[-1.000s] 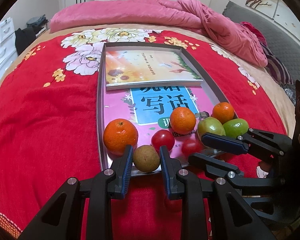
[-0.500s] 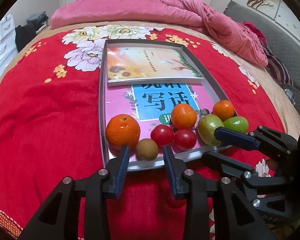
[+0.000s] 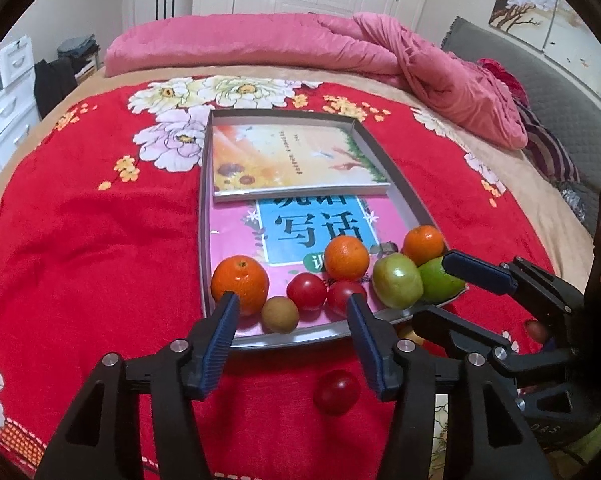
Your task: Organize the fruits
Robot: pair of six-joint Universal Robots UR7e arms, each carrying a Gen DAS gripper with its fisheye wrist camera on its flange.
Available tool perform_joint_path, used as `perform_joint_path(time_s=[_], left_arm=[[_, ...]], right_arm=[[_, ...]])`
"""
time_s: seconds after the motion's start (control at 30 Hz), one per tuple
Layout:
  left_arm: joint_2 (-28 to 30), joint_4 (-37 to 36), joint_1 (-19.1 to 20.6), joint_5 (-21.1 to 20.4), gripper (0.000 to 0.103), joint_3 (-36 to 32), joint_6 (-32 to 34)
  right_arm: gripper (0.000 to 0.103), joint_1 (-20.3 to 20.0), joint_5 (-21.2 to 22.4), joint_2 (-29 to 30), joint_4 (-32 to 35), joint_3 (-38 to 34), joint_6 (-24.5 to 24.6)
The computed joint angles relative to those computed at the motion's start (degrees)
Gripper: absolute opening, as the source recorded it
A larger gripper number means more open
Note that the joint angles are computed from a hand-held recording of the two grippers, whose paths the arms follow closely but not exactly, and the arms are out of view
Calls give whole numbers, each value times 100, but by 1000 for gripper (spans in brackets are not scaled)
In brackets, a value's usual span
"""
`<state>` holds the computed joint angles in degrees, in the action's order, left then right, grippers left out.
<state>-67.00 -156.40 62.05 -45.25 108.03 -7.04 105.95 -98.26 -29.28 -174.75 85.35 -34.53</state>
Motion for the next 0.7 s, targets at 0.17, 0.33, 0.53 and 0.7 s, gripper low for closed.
perform_joint_path(time_s=[0.17, 0.33, 0.53, 0.7], left_arm=[[-54, 4, -56, 13, 65, 14, -46], [-115, -25, -120, 62, 70, 53, -70], [-168, -19, -188, 124, 71, 78, -89], [-192, -32, -245, 180, 71, 110, -60]], right_arm=[[69, 7, -1, -40, -198, 63, 24], [70, 12, -56, -57, -289, 74, 66], [78, 21, -88, -94, -417, 135, 2], [84, 36, -101, -138, -552, 196, -15]])
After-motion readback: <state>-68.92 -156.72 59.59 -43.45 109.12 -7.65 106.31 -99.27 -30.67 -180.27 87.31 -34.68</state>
